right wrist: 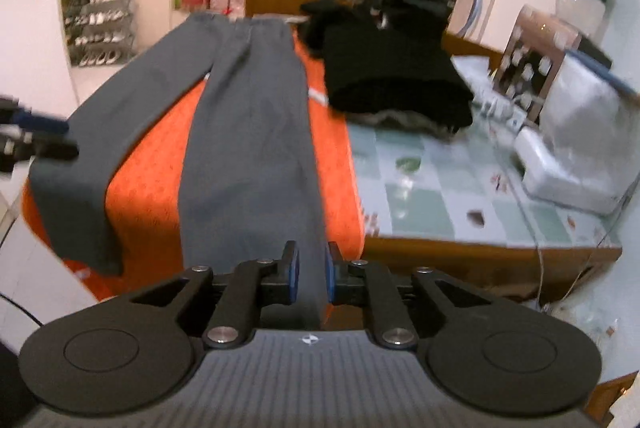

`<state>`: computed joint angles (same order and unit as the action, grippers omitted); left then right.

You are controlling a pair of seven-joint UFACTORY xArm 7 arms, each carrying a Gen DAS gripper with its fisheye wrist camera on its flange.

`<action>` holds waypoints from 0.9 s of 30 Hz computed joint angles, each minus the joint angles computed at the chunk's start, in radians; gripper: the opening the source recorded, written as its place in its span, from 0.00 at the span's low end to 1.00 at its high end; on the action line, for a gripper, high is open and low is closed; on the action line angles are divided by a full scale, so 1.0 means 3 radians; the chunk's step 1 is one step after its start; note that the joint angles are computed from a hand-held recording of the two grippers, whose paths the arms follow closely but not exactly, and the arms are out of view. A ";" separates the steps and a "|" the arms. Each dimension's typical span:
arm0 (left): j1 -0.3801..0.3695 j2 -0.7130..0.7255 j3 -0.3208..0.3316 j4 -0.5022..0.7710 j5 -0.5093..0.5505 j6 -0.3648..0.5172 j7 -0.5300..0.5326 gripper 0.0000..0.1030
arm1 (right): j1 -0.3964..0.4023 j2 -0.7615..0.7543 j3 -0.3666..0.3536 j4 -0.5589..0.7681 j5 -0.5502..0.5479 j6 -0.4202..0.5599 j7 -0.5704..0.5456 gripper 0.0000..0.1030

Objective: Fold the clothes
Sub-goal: 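Lay the leg down and open both grippers above the trousers, then move both grippers along the grey trousers to the waistband end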

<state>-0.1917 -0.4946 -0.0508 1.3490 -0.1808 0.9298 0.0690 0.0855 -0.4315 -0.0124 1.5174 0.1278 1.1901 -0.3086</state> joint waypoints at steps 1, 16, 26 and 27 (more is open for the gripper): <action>0.0026 -0.0017 0.0008 -0.0012 0.0028 0.0010 -0.0008 0.51 | 0.0012 0.0008 -0.0023 0.0028 0.0034 0.0083 -0.0014 0.18; 0.0389 -0.0111 0.0409 -0.0024 0.0216 0.0031 0.0142 0.52 | 0.0318 0.0513 0.0230 0.0390 0.0456 -0.0520 0.0108 0.26; 0.0324 0.0605 0.1576 0.0753 -0.0803 0.0520 0.1771 0.53 | 0.0711 0.1384 0.0940 0.1159 -0.0938 -0.0930 0.2173 0.30; 0.0328 0.0742 0.1719 0.0903 -0.0958 0.0638 0.1978 0.54 | 0.0815 0.1522 0.0975 0.1297 -0.1149 -0.0907 0.2478 0.30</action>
<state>-0.0933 -0.2722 0.4650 1.6198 -0.4683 1.1211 0.6625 0.3299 0.0250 0.2801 1.9065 -0.2171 0.9181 0.4348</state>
